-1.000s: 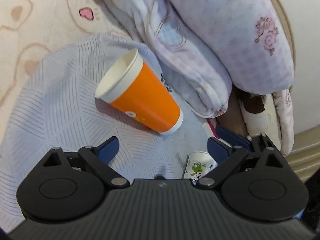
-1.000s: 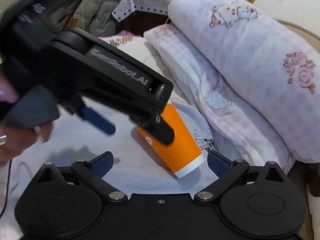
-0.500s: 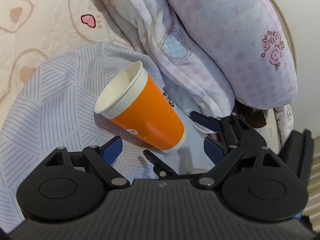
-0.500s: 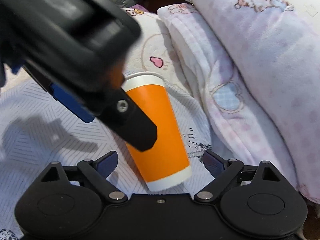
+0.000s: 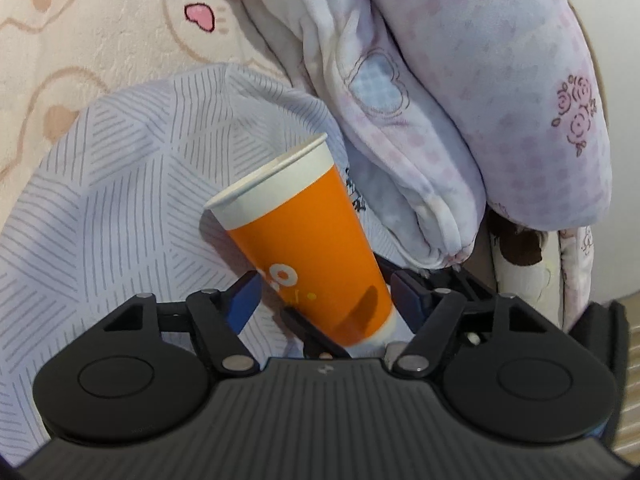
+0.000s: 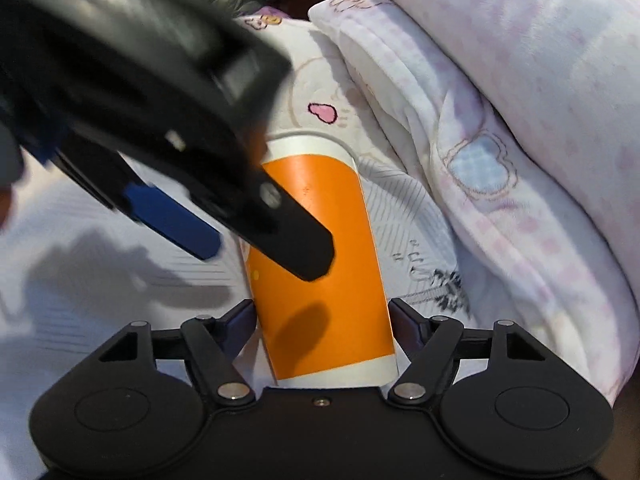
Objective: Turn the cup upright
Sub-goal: 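Close the left gripper around the orange cup's base while the right tool pushes its side, then lift and rotate the orange cup upright with the left gripper, rim up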
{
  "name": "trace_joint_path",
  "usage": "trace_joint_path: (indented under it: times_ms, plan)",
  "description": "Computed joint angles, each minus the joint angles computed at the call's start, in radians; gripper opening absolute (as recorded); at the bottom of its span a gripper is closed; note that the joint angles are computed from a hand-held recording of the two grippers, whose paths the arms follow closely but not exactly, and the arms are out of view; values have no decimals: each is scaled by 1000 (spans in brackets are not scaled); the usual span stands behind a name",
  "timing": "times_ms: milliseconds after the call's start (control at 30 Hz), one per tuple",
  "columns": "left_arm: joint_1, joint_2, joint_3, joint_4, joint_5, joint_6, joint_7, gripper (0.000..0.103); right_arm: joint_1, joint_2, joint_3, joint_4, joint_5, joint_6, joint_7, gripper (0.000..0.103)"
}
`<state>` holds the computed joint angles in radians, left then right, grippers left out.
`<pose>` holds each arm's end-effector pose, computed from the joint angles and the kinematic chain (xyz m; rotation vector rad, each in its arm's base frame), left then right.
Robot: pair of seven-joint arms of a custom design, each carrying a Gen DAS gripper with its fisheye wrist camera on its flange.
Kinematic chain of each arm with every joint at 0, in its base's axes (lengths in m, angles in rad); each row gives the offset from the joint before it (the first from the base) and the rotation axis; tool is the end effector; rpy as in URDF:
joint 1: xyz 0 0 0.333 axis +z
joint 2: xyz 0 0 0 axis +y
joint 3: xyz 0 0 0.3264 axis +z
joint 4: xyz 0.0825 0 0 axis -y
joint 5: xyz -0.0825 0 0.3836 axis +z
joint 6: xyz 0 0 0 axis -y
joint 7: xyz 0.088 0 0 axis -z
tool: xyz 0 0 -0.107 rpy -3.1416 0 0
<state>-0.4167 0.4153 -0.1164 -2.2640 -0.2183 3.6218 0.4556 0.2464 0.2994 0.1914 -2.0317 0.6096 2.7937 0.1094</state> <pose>0.5221 -0.2712 0.2990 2.5729 -0.9544 1.3793 0.5849 0.2373 0.3552 -2.6044 0.2913 -0.4251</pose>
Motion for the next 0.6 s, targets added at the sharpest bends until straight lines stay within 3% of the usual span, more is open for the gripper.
trace_joint_path:
  times_ms: [300,433,600]
  plan:
    - [34,-18,-29,-15,70,1,-16,67,20,-59,-43,-57,18,-49,275,74]
    - [112,-4,-88,-12,176,4,-98,67,39,-104,-63,-109,-23,-32,406,74]
    - [165,5,-125,-3,295,-29,-180,67,40,-150,-67,-185,-26,8,468,73]
